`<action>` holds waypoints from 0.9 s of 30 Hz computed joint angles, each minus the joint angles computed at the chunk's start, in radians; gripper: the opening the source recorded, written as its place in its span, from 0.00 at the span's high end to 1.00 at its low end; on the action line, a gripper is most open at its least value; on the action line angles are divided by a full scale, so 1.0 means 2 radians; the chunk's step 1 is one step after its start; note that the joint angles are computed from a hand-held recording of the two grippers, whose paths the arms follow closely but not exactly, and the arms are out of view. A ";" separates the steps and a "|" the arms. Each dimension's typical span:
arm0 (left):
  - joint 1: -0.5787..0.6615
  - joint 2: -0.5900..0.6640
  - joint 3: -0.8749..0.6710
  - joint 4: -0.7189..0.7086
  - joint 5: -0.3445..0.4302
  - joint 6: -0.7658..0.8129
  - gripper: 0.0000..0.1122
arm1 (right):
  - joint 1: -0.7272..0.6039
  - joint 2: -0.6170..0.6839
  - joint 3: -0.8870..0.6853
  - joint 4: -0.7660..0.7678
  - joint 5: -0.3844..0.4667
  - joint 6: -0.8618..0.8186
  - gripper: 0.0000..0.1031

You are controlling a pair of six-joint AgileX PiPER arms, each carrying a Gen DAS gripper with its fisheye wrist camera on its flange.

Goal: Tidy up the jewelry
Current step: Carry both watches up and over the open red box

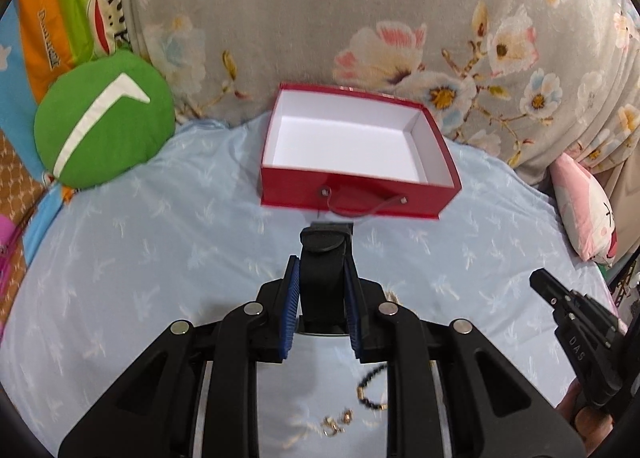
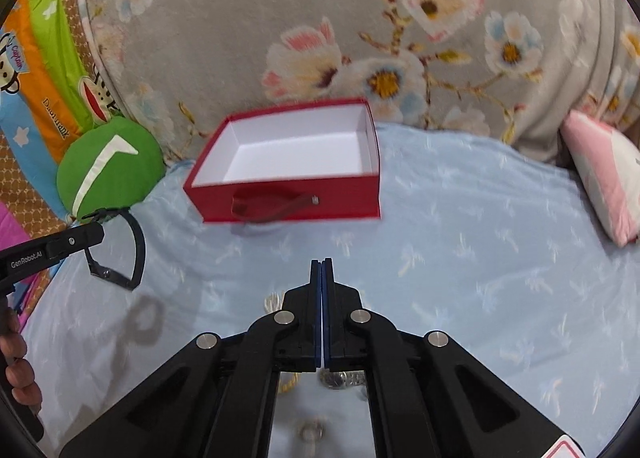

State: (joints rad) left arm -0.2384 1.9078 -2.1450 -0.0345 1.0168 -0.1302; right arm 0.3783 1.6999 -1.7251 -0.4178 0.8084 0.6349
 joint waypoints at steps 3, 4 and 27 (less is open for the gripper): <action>0.004 0.048 -0.093 0.006 0.038 -0.001 0.82 | -0.010 0.035 -0.069 0.000 0.017 -0.029 1.00; 0.004 0.056 -0.108 0.012 0.044 -0.004 0.82 | -0.016 0.044 -0.085 0.009 0.025 -0.043 1.00; -0.003 -0.010 0.095 -0.014 -0.024 -0.004 0.81 | -0.038 0.032 0.154 0.090 -0.043 -0.054 0.89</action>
